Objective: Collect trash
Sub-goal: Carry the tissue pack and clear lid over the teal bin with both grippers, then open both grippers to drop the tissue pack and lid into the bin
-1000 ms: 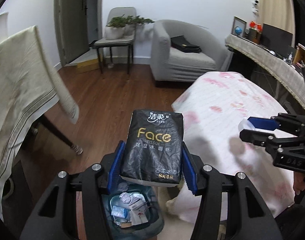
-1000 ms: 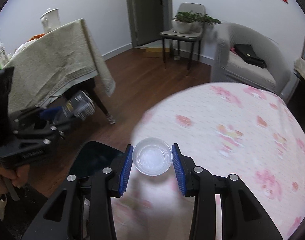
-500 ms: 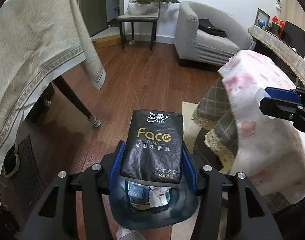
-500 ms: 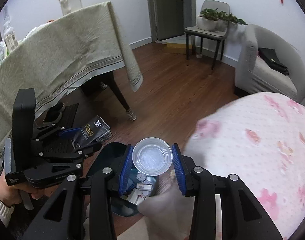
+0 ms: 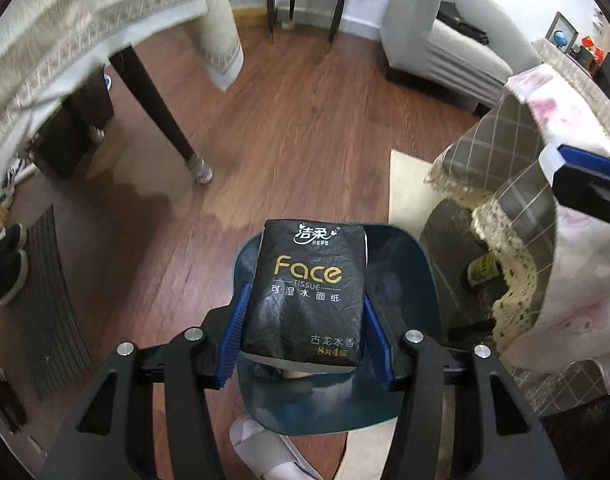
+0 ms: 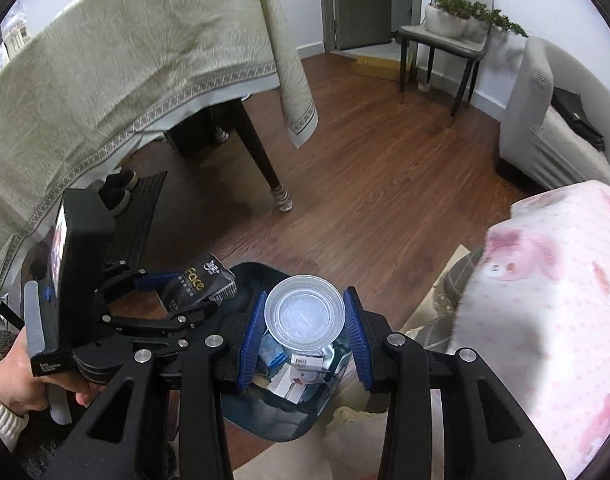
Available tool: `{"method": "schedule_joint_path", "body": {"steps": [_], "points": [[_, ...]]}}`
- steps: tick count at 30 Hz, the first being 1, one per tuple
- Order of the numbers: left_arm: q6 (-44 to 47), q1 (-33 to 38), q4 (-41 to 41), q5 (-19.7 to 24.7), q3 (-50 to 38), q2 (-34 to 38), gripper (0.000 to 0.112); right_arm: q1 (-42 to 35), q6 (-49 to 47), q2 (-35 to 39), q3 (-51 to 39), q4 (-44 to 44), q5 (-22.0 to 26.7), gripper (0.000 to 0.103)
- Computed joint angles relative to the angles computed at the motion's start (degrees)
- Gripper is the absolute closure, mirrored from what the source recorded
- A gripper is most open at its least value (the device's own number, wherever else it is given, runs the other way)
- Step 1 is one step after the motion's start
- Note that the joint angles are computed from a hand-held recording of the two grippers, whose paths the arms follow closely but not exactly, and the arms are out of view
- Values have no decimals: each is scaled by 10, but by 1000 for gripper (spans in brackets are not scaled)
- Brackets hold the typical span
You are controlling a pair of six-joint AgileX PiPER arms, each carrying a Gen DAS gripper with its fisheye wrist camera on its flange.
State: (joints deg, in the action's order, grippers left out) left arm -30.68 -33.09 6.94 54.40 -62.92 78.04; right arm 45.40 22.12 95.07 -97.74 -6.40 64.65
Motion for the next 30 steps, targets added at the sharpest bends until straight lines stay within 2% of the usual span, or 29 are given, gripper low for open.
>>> {"method": "schedule_joint_path", "body": {"steps": [6, 11, 19, 24, 30], "points": [[43, 15, -30, -4, 24, 6, 40, 2, -8, 35, -10, 13, 8, 63], [49, 23, -27, -2, 31, -12, 40, 3, -9, 58, -10, 22, 5, 63], [47, 49, -19, 12, 29, -65, 48, 10, -11, 104, -3, 40, 8, 63], [56, 65, -26, 24, 10, -95, 61, 17, -12, 124, 12, 50, 3, 63], [52, 71, -30, 40, -23, -122, 63, 25, -18, 150, 31, 59, -4, 63]]}}
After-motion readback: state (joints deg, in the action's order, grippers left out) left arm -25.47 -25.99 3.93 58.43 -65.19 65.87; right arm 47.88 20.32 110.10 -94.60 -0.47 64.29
